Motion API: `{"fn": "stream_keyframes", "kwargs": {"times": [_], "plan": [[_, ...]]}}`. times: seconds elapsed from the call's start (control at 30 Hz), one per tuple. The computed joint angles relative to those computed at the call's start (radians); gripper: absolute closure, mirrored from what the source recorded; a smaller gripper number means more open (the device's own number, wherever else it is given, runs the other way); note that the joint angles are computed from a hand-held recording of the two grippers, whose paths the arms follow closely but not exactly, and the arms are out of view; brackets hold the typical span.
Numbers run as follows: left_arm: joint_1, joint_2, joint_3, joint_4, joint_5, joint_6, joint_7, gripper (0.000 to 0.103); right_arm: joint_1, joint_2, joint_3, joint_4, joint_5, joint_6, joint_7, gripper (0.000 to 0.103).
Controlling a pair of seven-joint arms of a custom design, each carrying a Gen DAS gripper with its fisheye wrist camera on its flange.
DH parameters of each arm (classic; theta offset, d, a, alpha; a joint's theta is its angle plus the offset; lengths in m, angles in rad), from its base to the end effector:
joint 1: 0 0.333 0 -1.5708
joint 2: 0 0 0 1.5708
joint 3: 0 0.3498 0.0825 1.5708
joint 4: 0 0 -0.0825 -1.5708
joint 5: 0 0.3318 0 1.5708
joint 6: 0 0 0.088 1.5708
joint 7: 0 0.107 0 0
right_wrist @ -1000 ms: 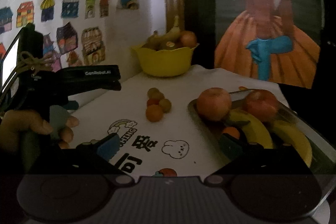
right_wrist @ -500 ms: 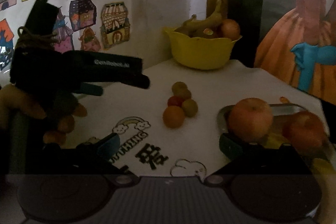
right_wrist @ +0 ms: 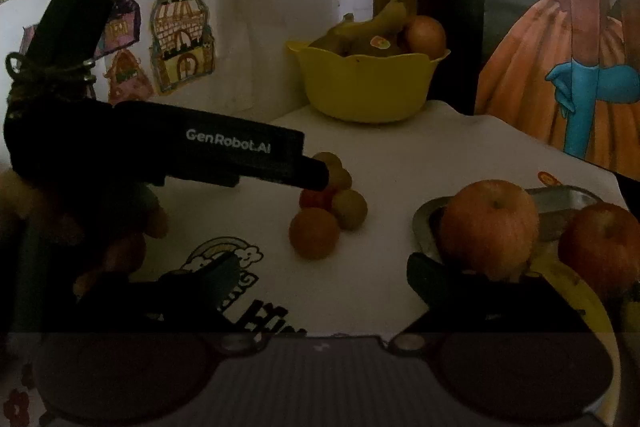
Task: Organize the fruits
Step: 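Close the left tool on a red cherry tomato while the right tool grasps a small orange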
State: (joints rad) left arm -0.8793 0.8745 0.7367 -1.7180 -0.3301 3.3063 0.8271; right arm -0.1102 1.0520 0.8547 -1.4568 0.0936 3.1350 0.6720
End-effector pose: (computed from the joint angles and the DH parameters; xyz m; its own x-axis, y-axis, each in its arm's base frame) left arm 0.6712 -0.2158 0.3503 0.3019 -0.9032 0.3052 -0.4522 -0.4175 -0.7882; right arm 0.6959 0.2969 0.3244 0.7951 -0.6040 -0.0547 -0.3483 -0.3809 -0.8565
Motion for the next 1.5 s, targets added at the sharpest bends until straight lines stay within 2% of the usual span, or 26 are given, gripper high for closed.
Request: {"fn": "stream_keyframes", "kwargs": {"times": [0.1, 0.47, 0.7, 0.83, 1.0, 1.23, 1.4, 1.47, 1.5], "plan": [[0.023, -0.012, -0.033, -0.001, 0.007, 0.021, 0.021, 0.016, 0.022, -0.003, -0.02, 0.016, 0.003, -0.008, 0.007, 0.014], [0.116, -0.047, -0.162, 0.006, 0.003, 0.052, 0.121, 0.047, 0.105, -0.012, -0.102, 0.081, 0.014, -0.032, 0.016, 0.036], [0.15, -0.061, -0.221, 0.007, -0.028, 0.081, 0.194, 0.057, 0.14, -0.009, -0.139, 0.13, 0.064, -0.072, -0.006, 0.043], [0.184, -0.071, -0.278, 0.004, -0.039, 0.12, 0.251, 0.062, 0.163, -0.004, -0.158, 0.163, 0.101, -0.091, -0.023, 0.046], [0.167, -0.063, -0.267, 0.015, -0.1, 0.107, 0.3, 0.067, 0.19, 0.001, -0.184, 0.202, 0.142, -0.114, -0.048, 0.052], [0.165, -0.061, -0.27, 0.02, -0.13, 0.108, 0.333, 0.069, 0.197, -0.002, -0.19, 0.216, 0.202, -0.139, -0.103, 0.067], [0.166, -0.062, -0.275, 0.02, -0.14, 0.105, 0.347, 0.069, 0.2, -0.008, -0.196, 0.219, 0.24, -0.152, -0.143, 0.068], [0.155, -0.057, -0.258, 0.027, -0.143, 0.082, 0.346, 0.069, 0.192, -0.017, -0.192, 0.201, 0.256, -0.147, -0.165, 0.068], [0.137, -0.05, -0.232, 0.034, -0.143, 0.051, 0.342, 0.07, 0.186, -0.023, -0.189, 0.188, 0.264, -0.141, -0.176, 0.068]]}}
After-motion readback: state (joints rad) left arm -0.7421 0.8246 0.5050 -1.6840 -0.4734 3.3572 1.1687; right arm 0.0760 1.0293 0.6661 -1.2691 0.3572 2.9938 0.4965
